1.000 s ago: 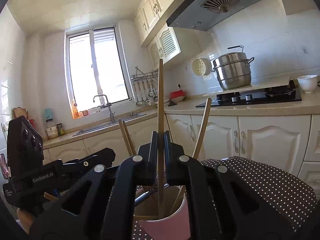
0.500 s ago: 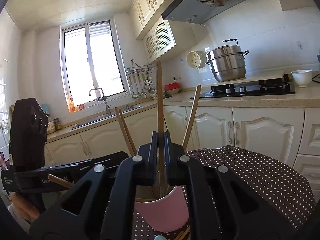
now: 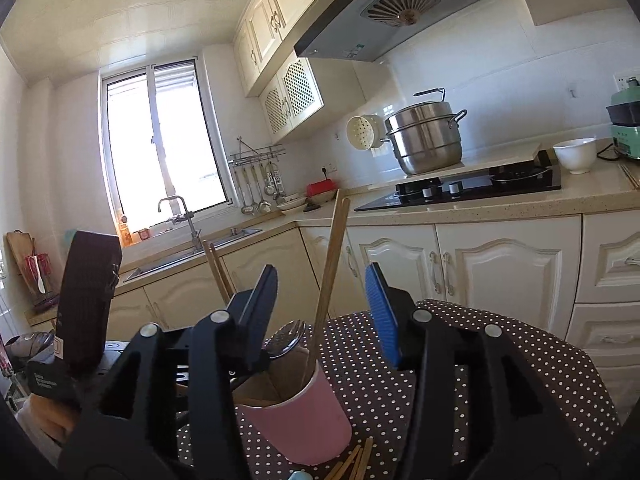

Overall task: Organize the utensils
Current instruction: 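Move both open tools down from the cup to the remaining utensils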

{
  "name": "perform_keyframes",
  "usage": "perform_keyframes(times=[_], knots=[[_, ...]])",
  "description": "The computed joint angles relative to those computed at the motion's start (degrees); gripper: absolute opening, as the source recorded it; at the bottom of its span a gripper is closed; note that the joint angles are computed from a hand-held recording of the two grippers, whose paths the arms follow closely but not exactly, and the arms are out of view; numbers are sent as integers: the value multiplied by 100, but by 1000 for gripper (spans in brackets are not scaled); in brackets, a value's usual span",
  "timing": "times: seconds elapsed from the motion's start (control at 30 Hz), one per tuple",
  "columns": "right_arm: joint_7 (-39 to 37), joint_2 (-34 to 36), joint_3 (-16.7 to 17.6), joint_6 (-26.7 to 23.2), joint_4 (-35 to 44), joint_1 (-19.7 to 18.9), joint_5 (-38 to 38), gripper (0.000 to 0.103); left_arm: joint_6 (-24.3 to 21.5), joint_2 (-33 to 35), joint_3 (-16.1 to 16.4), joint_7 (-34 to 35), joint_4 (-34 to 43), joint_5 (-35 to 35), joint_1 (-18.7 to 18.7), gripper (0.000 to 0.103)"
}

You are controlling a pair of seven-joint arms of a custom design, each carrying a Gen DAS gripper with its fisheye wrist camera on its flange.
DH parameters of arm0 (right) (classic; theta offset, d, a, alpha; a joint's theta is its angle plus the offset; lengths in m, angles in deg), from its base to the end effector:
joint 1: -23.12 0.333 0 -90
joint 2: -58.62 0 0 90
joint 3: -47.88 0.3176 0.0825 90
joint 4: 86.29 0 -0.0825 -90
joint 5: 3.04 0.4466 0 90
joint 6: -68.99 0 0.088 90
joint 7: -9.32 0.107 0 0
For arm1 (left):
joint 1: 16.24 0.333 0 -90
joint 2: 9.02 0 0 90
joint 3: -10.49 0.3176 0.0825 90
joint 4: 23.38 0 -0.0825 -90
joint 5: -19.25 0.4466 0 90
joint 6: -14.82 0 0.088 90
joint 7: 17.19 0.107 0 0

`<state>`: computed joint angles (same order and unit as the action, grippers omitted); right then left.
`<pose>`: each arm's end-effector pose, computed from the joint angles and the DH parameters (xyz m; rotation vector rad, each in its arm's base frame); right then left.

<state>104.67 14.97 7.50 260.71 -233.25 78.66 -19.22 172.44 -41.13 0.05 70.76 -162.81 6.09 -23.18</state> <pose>0.4480 0.0871 0.6044 -1.3643 1.0577 -0.5456 0.4693 -0.1487 0.5860 -1.6719 1.8729 -1.0122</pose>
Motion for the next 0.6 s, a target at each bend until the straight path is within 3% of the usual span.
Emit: perform_keyframes(times=[0.3, 0.37, 0.53, 0.6], knots=[[-129, -114, -175, -219, 45, 133, 202, 50, -675, 367, -107, -208, 489, 261, 108, 18], [-211, -119, -169, -266, 52, 146, 278, 50, -709, 462, -178, -312, 597, 382, 159, 11], [-431, -135, -182, -427, 91, 180, 525, 51, -374, 359, -81, -394, 432, 272, 76, 11], [-535, -156, -183, -469, 97, 190, 639, 51, 171, 166, 104, -217, 181, -28, -126, 11]])
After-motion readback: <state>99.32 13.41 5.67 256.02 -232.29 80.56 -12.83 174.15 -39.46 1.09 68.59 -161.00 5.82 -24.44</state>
